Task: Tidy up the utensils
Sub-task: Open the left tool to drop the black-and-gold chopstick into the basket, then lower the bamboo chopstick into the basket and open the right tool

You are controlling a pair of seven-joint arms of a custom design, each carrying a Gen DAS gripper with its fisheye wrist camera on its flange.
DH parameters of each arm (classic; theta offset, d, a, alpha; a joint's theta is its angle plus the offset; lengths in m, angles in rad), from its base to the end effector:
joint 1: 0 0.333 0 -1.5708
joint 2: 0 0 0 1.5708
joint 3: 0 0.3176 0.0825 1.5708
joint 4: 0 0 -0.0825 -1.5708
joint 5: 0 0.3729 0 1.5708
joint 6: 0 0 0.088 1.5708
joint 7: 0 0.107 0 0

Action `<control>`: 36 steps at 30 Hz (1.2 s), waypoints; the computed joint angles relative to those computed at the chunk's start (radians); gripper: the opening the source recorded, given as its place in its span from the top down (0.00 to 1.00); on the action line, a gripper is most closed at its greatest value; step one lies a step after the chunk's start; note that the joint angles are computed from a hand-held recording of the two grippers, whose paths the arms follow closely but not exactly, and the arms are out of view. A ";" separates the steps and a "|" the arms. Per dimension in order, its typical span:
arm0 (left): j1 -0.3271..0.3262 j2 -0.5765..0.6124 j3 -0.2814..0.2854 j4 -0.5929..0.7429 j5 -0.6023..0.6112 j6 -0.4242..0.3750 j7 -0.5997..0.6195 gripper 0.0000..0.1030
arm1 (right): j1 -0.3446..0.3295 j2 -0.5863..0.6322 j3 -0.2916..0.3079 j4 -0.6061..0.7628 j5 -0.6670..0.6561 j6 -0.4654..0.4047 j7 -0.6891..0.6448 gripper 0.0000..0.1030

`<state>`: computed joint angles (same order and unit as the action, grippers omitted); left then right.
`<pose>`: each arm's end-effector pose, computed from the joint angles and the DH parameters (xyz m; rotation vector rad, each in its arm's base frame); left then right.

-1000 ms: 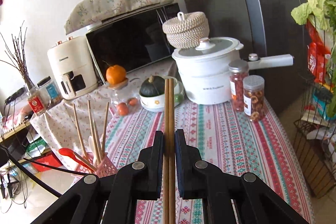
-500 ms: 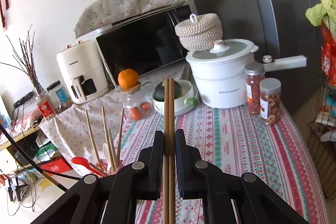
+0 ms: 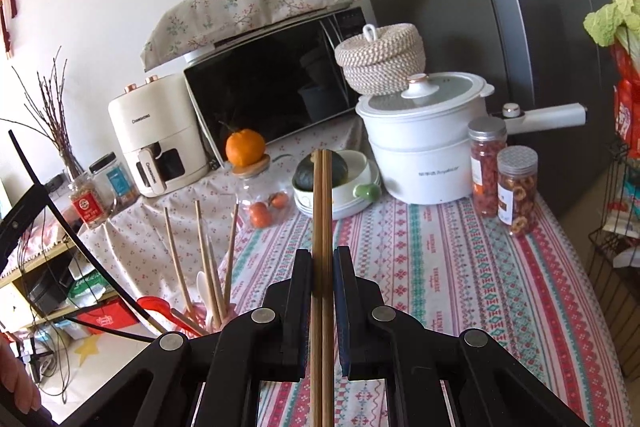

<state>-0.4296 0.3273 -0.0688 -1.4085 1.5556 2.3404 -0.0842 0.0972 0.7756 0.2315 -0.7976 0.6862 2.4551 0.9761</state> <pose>0.6238 -0.3120 0.6046 -1.4519 1.0663 -0.9150 0.7731 0.1653 0.5907 -1.6912 1.0734 -0.2506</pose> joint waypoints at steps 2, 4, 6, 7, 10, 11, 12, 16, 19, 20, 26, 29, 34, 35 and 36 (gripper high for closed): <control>0.007 0.023 -0.001 0.022 -0.031 0.007 0.029 0.95 | -0.002 -0.004 0.003 -0.008 0.007 0.012 -0.004 0.90; 0.010 0.044 0.002 0.041 -0.072 0.009 0.061 0.95 | -0.004 -0.009 0.007 -0.017 0.015 0.024 -0.008 0.90; 0.011 0.058 0.010 0.052 -0.102 0.015 0.076 0.95 | -0.005 -0.018 0.011 -0.035 0.026 0.045 -0.018 0.90; 0.012 0.068 0.014 0.061 -0.119 0.019 0.088 0.95 | -0.005 -0.023 0.014 -0.043 0.032 0.054 -0.024 0.90; 0.017 0.094 0.021 0.089 -0.189 0.032 0.132 0.95 | -0.004 -0.036 0.021 -0.065 0.047 0.077 -0.043 0.90; 0.020 0.103 0.023 0.100 -0.219 0.038 0.152 0.95 | -0.003 -0.040 0.023 -0.072 0.052 0.083 -0.049 0.90; 0.024 0.110 0.024 0.107 -0.250 0.045 0.171 0.95 | -0.002 -0.041 0.024 -0.074 0.055 0.085 -0.052 0.90; 0.033 0.145 0.035 0.147 -0.366 0.054 0.243 0.95 | 0.005 -0.051 0.030 -0.089 0.072 0.111 -0.066 0.90; 0.048 0.162 0.041 0.159 -0.456 0.078 0.275 0.94 | 0.014 -0.055 0.032 -0.096 0.084 0.142 -0.060 0.90; 0.056 0.163 0.039 0.158 -0.492 0.089 0.287 0.94 | 0.020 -0.056 0.030 -0.098 0.085 0.156 -0.054 0.90; 0.054 0.097 0.058 0.084 -0.554 0.124 0.263 0.49 | 0.042 -0.070 0.063 -0.107 0.124 0.246 -0.059 0.90; 0.073 0.023 0.036 0.010 -0.585 0.126 0.256 0.49 | 0.046 -0.089 0.112 -0.137 0.198 0.323 -0.090 0.90; 0.129 -0.142 -0.020 -0.162 -0.664 0.113 0.238 0.44 | 0.087 -0.094 0.201 -0.173 0.327 0.575 -0.202 0.90; 0.144 -0.172 -0.031 -0.195 -0.683 0.116 0.242 0.43 | 0.097 -0.082 0.229 -0.162 0.348 0.635 -0.235 0.90; 0.160 -0.200 -0.042 -0.225 -0.704 0.119 0.253 0.42 | 0.107 -0.064 0.259 -0.142 0.362 0.690 -0.269 0.90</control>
